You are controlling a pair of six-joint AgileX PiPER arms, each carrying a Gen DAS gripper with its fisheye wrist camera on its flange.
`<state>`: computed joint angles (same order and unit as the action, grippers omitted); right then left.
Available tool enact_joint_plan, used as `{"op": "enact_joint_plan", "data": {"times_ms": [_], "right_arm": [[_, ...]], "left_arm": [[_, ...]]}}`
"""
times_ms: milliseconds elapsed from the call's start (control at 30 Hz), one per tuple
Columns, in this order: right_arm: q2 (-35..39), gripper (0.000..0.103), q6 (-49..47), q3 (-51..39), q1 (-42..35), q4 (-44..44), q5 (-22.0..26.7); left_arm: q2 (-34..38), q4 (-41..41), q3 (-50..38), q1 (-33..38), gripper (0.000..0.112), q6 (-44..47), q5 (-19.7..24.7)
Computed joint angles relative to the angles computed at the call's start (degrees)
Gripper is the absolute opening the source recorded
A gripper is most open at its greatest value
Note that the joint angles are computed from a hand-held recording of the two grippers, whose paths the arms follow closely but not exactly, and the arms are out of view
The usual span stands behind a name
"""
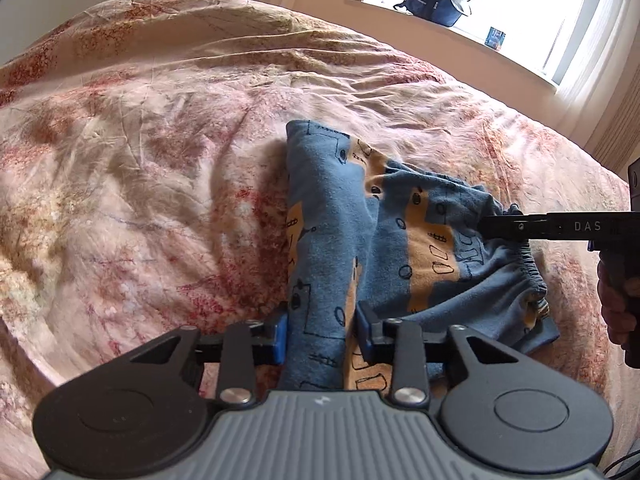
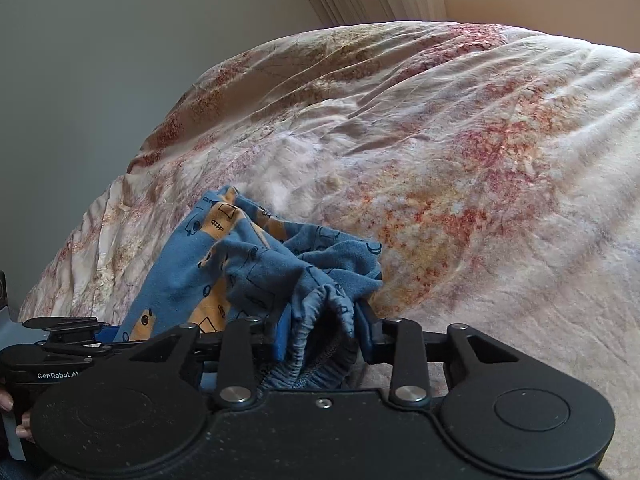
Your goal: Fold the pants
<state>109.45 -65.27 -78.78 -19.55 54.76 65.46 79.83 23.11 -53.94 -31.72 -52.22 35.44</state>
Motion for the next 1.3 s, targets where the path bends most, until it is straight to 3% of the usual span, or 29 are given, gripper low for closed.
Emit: {"op": "enact_joint_plan", "data": {"times_ms": [100, 200, 367, 467, 633, 733, 800, 833, 867, 900, 933, 1033, 1133, 1233, 1300], "right_arm": [[-1.0, 0.022, -2.9, 1.4, -1.0, 2.5, 0.2], [-4.8, 0.019, -9.0, 4.3, -0.3, 4.5, -2.1], [-8.4, 0.018, -13.7, 2.8, 0.8, 10.2, -3.9], [-5.9, 0.018, -11.2, -3.6, 2.3, 10.9, -5.0], [2.1, 0.018, -3.5, -14.1, 6.3, 7.2, -10.0], [7.3, 0.02, 0.5, -17.9, 8.5, 2.5, -12.1], [8.0, 0.026, 1.0, -16.2, 9.4, 1.5, -15.3], [7.8, 0.033, 1.1, -15.2, 9.4, 1.7, -16.2], [6.5, 0.039, 0.5, -12.9, 9.3, 2.5, -17.7], [4.8, 0.041, -0.8, -10.5, 9.1, 3.1, -18.7], [2.9, 0.046, -3.0, -7.9, 8.7, 4.2, -19.4], [-4.9, 0.072, -9.4, 0.8, 7.3, 7.0, -20.9], [-14.1, 0.094, -11.9, 9.4, 4.9, 9.2, -20.9], [-23.4, 0.102, -11.9, 16.5, 1.6, 9.8, -18.7], [-29.4, 0.102, -10.5, 20.1, -0.2, 8.8, -16.9]], "left_arm": [[-1.3, -1.3, -0.3, 1.1, 0.016, -0.6, 0.0], [-1.9, 3.4, -2.0, -1.0, 0.014, -4.7, 2.2], [-1.6, 14.1, -5.0, -2.5, 0.014, -10.3, 0.7], [2.5, 16.9, -9.8, -0.3, 0.014, -10.3, -0.6], [12.6, 12.1, -15.2, 6.8, 0.015, -6.4, -6.9], [16.4, 8.3, -15.4, 8.3, 0.022, -4.5, -7.4], [15.7, 10.1, -13.6, 8.1, 0.037, -7.1, -8.2], [15.2, 11.2, -13.3, 7.7, 0.045, -7.9, -7.5], [14.6, 12.4, -13.2, 7.0, 0.061, -8.5, -5.8], [14.0, 13.9, -12.8, 6.5, 0.069, -9.6, -5.1], [12.9, 15.0, -12.4, 5.8, 0.071, -10.7, -4.0], [9.6, 13.9, -11.9, 4.0, 0.082, -11.0, -0.8], [4.9, 18.1, -10.5, -0.5, 0.097, -16.2, 4.8], [0.8, 22.9, -9.6, -7.7, 0.103, -21.7, 14.0], [-1.2, 22.8, -10.1, -12.5, 0.103, -22.6, 21.6]]}}
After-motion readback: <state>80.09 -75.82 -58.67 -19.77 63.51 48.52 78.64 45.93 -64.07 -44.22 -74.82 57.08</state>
